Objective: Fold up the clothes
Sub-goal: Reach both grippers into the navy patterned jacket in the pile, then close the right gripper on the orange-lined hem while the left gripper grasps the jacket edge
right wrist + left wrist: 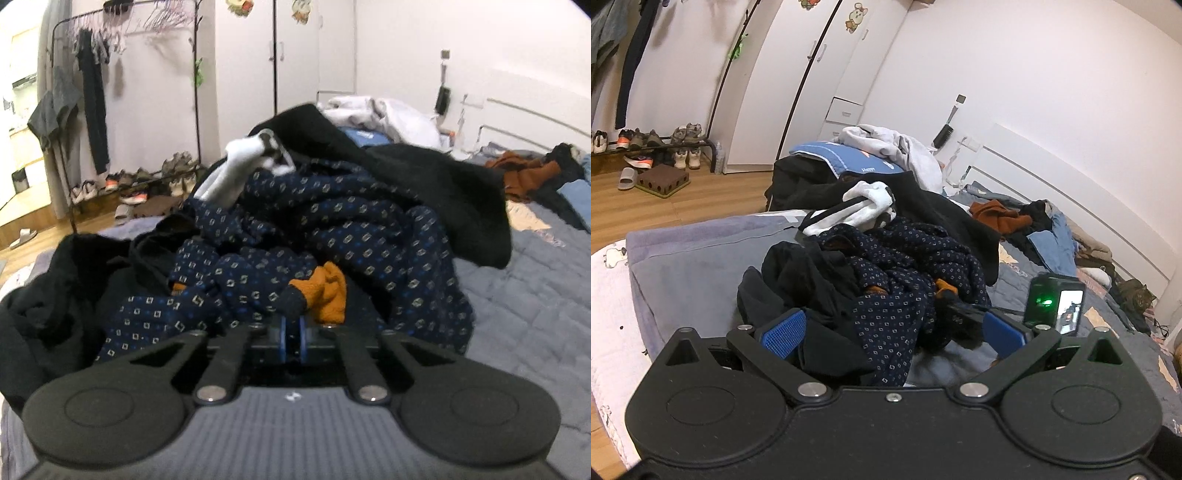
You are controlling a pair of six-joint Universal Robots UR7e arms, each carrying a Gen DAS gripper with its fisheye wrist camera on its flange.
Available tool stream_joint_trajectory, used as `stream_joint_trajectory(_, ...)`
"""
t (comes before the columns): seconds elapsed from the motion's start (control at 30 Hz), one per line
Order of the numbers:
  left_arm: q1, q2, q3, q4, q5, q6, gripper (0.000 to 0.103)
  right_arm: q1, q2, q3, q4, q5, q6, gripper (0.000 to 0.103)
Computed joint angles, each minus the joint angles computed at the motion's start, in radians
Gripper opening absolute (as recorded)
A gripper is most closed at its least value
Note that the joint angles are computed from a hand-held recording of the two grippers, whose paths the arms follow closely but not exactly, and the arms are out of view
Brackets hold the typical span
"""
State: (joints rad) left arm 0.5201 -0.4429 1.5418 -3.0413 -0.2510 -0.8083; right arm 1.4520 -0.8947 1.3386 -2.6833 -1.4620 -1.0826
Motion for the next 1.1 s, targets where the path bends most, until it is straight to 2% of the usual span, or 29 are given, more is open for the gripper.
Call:
stream_joint_trajectory(0.2, -0.001, 0.005, -0.008, 0.013, 0.000, 0.005, 0.103, -0.023, -0.064, 0.022, 0.024, 0.071, 0.053, 0.005)
stream_joint_trajectory(0.53, -0.007, 0.014, -0.017, 0.026, 0.005, 0.024, 0.103, -0.083, -0.235, 0.102, 0.064, 0.235, 0.183, 0.004)
stream_joint_trajectory(0.8, -0.007, 0.022, -0.028, -0.003, -0.009, 0.072, 0.103, -0.131, -0.381, 0.189, 0.117, 0.290, 0.215, 0.004)
stream_joint_trajectory(0.87, -0.006, 0.026, -0.033, -0.013, -0.021, 0.095, 0.103, -0.150, -0.425, 0.213, 0.166, 0.298, 0.205, 0.003)
stream_joint_trajectory(1.0, -0.002, 0.042, -0.057, -0.002, -0.054, 0.141, 0.103, -0.182, -0.500, 0.285, 0.252, 0.251, 0.139, 0.003)
stream_joint_trajectory(1.1, 0.001, 0.061, -0.084, 0.022, -0.082, 0.192, 0.103, -0.215, -0.534, 0.336, 0.261, 0.239, 0.120, 0.004)
